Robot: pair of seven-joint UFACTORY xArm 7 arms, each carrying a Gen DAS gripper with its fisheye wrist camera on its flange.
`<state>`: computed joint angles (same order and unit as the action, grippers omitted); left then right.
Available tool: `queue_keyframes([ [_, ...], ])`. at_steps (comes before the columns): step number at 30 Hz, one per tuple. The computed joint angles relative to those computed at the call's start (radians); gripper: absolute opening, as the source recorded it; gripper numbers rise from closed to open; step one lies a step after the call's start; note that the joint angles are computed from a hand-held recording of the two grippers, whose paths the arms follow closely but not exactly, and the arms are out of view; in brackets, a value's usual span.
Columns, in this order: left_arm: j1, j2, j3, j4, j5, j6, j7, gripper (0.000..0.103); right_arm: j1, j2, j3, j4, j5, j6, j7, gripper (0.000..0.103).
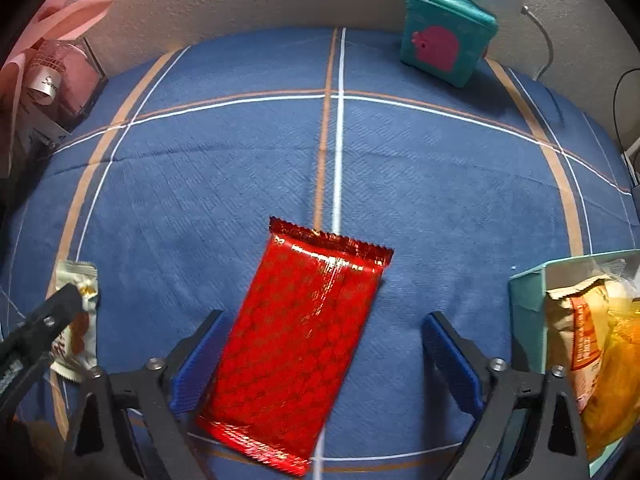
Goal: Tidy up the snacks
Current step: 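Grasp the red bar with the right tool while the left tool grasps the white cookie packet, then carry the red bar in the right tool while the left tool carries the cookie packet over the tray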
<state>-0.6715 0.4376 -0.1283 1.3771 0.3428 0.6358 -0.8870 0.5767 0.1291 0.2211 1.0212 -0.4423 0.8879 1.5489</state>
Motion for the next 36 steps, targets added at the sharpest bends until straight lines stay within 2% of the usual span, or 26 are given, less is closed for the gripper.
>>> queue_keyframes([
  [2,-0.004,0.019,-0.007,0.020,-0.003,0.010,0.019,0.094,0.002,-0.027,0.004,-0.025,-0.007,0.003,-0.004,0.081],
  [4,-0.013,0.035,-0.010,0.040,-0.001,0.020,0.038,0.074,0.002,-0.040,0.011,-0.032,-0.010,0.008,-0.004,0.070],
  [5,-0.023,0.034,-0.004,0.041,0.007,0.034,0.034,0.071,0.003,-0.052,0.015,-0.043,-0.011,0.009,-0.001,0.063],
  [9,-0.045,0.034,0.009,0.048,0.036,0.048,0.012,0.054,0.000,-0.070,0.027,-0.059,-0.010,0.004,0.007,0.057],
  [13,-0.054,0.030,0.007,0.053,0.048,0.070,-0.004,0.053,0.003,-0.088,0.040,-0.069,-0.002,0.017,0.002,0.051],
  [23,-0.061,-0.043,-0.019,0.035,0.041,0.087,-0.026,0.053,0.002,-0.199,0.079,-0.131,0.048,0.025,-0.003,0.050],
  [30,-0.076,-0.128,-0.054,0.006,0.062,0.096,-0.066,0.053,-0.007,-0.339,0.130,-0.176,0.093,0.097,0.004,0.050],
  [36,-0.122,-0.153,-0.099,0.042,0.082,0.117,-0.083,0.053,-0.018,-0.468,0.174,-0.215,0.131,0.171,0.012,0.050],
])
